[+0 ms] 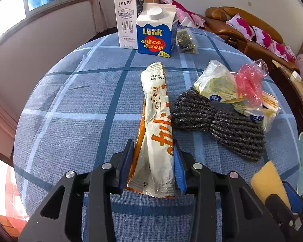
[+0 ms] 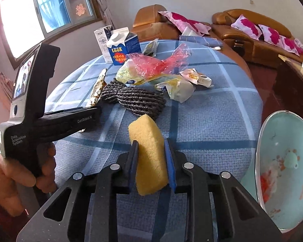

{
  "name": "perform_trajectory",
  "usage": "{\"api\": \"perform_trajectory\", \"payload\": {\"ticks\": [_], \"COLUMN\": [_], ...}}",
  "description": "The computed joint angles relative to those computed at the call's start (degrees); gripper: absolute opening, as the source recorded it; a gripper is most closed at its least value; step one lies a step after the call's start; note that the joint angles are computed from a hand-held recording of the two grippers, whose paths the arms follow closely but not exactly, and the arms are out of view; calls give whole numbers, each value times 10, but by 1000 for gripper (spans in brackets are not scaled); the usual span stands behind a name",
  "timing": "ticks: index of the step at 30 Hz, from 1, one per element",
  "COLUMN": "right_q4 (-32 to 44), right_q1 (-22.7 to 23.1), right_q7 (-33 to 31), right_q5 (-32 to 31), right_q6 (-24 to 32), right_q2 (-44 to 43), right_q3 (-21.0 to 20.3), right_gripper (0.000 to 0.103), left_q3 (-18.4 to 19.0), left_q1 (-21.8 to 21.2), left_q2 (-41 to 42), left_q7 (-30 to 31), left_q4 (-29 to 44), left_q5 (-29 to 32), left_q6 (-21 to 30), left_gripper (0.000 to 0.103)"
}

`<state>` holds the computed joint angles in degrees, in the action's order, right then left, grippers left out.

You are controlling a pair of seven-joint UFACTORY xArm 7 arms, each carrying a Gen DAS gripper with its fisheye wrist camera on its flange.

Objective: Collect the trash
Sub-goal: 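Grasp the long white-orange printed wrapper with the left tool while the right tool grasps the yellow sponge, then move the wrapper and sponge over the teal bucket and open both tools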

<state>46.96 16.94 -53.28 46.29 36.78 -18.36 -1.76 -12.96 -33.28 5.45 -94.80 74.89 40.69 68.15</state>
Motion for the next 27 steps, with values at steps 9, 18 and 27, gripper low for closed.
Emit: {"api": "perform_trajectory", "payload": {"ticks": [9, 18, 27], "right_q4": [-15, -38, -52], "right_q1": [3, 7, 3], "right_q7": [-19, -19, -6], "right_q5": [40, 47, 35], "right_q6": [-10, -51, -73], "right_q2": [-42, -82, -110], "right_q3": [-22, -42, -74], "right_gripper": [23, 23, 23], "left_q3": [-23, -49, -43], "left_q1": [-9, -44, -102], "left_q2": [-39, -26, 31], "left_q7": [-19, -16, 10], "left_q4": [-17, 22, 108], "left_q5": [27, 44, 80], "left_q6": [22, 105, 150], "left_gripper": [25, 25, 25]}}
